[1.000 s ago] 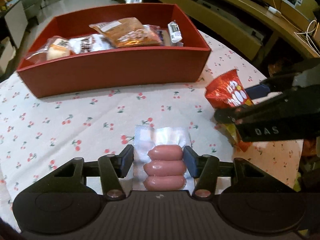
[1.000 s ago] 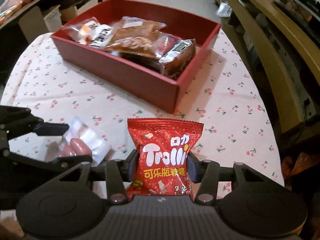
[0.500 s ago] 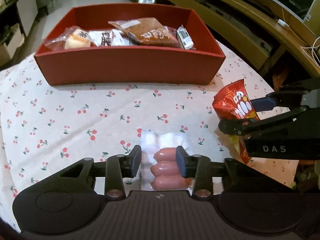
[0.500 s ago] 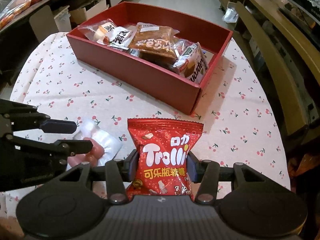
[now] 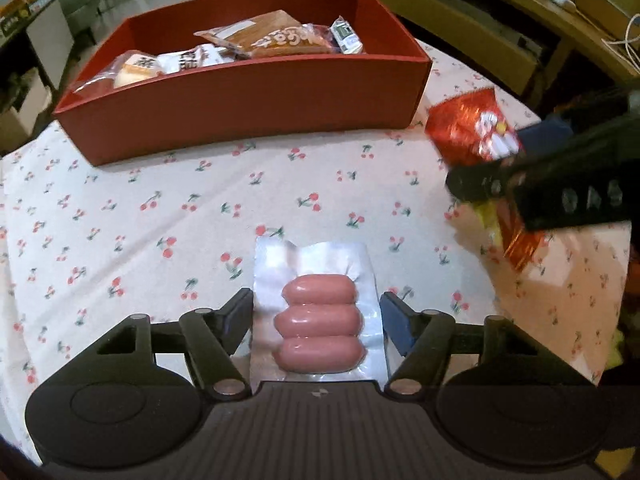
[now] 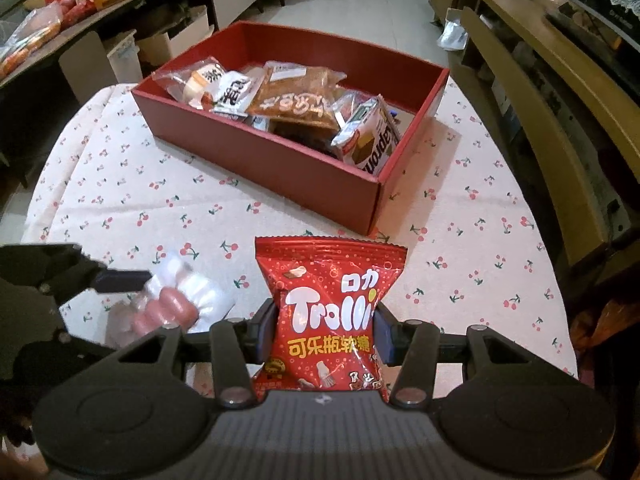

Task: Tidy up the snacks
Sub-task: 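Carry the sausage pack and Trolli bag over the red box with both grippers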

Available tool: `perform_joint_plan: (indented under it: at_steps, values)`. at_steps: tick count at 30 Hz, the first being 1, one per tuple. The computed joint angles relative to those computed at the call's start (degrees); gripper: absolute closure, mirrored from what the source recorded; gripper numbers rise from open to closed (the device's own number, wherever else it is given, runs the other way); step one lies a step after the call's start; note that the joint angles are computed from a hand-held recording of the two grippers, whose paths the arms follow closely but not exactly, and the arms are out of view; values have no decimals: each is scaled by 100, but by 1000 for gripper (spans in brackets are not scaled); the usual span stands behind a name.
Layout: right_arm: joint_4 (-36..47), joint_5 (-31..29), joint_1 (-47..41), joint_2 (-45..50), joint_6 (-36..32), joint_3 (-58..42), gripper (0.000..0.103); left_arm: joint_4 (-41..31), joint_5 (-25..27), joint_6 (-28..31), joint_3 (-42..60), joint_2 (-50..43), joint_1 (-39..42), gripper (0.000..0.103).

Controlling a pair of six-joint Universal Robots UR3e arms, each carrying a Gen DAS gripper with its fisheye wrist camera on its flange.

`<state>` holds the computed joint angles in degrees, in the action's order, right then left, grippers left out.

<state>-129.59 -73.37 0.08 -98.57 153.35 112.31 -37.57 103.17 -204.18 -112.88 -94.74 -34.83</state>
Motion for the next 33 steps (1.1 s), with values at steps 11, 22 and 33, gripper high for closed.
perform_joint_plan:
  at_steps: [11,22,33]
  values:
    - [-245,20,181,-124,107,51,38,105,15,-149,-342,776,274,29]
    - [-693,-215,650,337,600,-414,38,465,119,199,-136,785,781,29]
    - [-1024,-412,956,1047,1368,-1391,38,743,84,612,282,576,1208,29]
